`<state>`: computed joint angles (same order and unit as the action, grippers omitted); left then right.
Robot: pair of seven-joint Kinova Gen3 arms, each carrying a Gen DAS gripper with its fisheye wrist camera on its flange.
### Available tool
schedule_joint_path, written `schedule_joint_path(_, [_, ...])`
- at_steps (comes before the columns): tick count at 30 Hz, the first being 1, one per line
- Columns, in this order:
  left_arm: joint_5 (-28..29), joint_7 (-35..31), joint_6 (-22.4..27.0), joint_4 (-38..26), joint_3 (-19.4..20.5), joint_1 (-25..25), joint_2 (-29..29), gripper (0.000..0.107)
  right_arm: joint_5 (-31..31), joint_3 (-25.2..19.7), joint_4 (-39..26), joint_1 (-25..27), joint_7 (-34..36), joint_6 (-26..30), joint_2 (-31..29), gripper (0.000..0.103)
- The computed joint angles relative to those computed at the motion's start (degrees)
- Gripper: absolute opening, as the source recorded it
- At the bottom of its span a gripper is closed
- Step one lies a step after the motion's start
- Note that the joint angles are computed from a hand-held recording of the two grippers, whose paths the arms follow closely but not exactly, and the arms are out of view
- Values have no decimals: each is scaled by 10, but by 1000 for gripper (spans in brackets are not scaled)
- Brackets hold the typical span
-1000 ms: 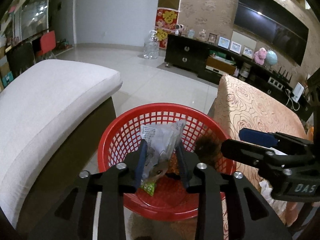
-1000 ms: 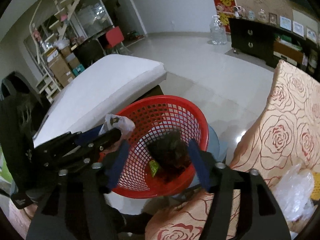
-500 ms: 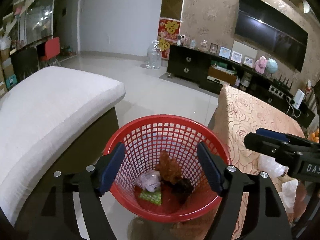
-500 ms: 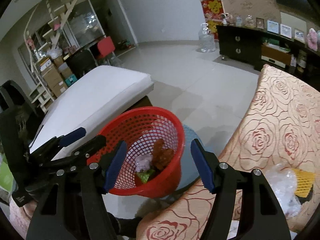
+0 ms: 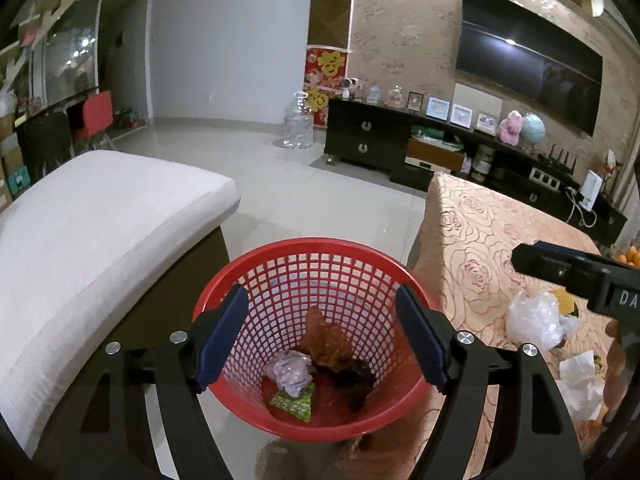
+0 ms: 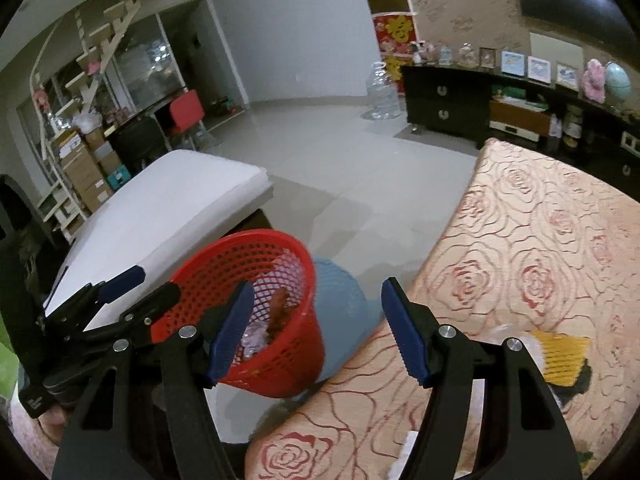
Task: Collect trash
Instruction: 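Move both open tools back over the trash on the bed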
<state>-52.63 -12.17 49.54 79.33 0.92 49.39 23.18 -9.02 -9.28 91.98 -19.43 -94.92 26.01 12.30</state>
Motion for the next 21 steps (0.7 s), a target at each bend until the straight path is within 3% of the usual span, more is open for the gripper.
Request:
schedule_joint_path(10, [-17, -11, -13, -12, 6, 18, 7, 76, 91, 45, 78, 0, -105, -24, -69, 68])
schedule_joint_path(14, [-9, -39, -24, -29, 10, 27, 19, 78, 96, 44, 116, 30, -128, -32, -98, 70])
schedule_joint_path(21, [5, -105, -36, -57, 5, 57, 46, 80, 181, 40, 185, 60, -234, -41, -149, 71])
